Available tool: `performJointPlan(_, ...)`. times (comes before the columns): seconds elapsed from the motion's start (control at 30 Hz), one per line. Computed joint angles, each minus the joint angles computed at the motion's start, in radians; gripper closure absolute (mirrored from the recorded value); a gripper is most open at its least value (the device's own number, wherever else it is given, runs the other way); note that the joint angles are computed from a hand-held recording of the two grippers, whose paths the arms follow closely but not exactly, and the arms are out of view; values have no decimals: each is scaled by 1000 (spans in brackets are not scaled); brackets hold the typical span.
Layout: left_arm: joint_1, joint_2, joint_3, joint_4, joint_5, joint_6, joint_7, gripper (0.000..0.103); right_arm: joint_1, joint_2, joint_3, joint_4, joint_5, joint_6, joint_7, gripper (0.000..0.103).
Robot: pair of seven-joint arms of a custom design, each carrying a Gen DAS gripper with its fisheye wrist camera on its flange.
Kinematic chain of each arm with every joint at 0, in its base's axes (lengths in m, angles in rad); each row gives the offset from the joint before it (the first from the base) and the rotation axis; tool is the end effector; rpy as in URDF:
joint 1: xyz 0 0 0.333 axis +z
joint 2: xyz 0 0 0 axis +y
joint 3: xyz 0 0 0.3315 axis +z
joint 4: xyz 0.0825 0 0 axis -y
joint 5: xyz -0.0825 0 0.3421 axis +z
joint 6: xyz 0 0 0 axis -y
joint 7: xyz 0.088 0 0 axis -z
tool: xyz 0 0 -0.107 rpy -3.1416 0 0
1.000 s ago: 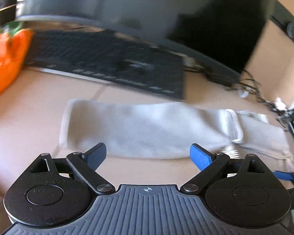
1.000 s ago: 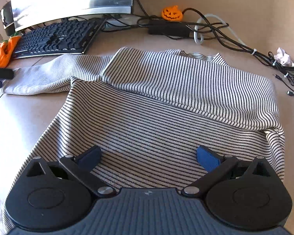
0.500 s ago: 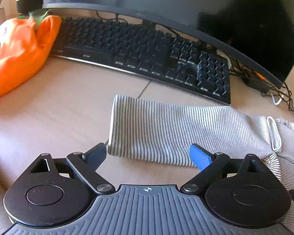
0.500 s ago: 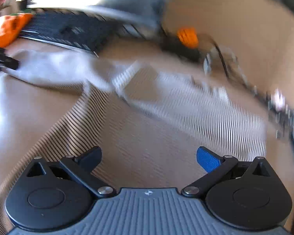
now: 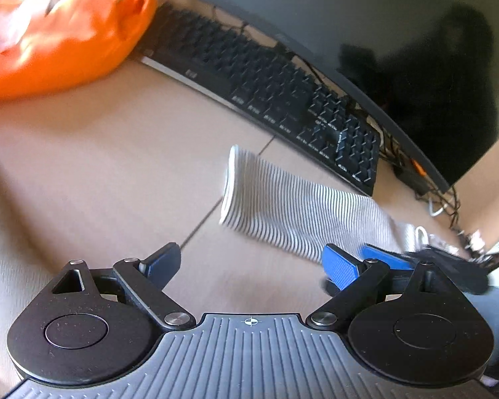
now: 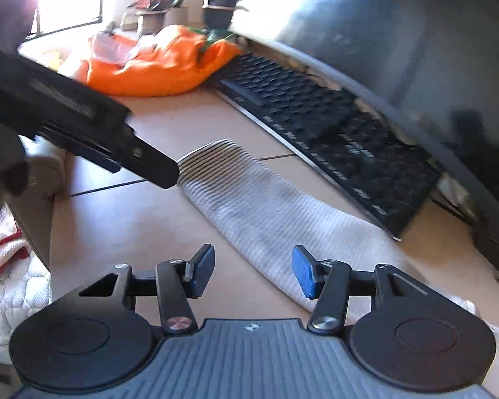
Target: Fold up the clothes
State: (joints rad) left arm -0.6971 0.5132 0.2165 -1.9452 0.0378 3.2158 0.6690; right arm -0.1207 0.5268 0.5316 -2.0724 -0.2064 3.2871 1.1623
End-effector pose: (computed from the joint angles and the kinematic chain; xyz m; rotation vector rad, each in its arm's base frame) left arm 0.5665 -0.3223 0.3567 -2.2340 1.6260 -1.0954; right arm 0.5761 0.2303 0.3434 -2.2710 0.8270 -0.5414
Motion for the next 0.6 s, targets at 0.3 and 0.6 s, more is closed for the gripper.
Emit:
performJointPlan(0.3,214,54,-253,68,-79,61,61,9,-58,108,84,132,141,-107,53,72)
performJointPlan(0.6,86,239,-95,397,-73,-157,-114,29,-75,122,107,108,172,-55,-19,72)
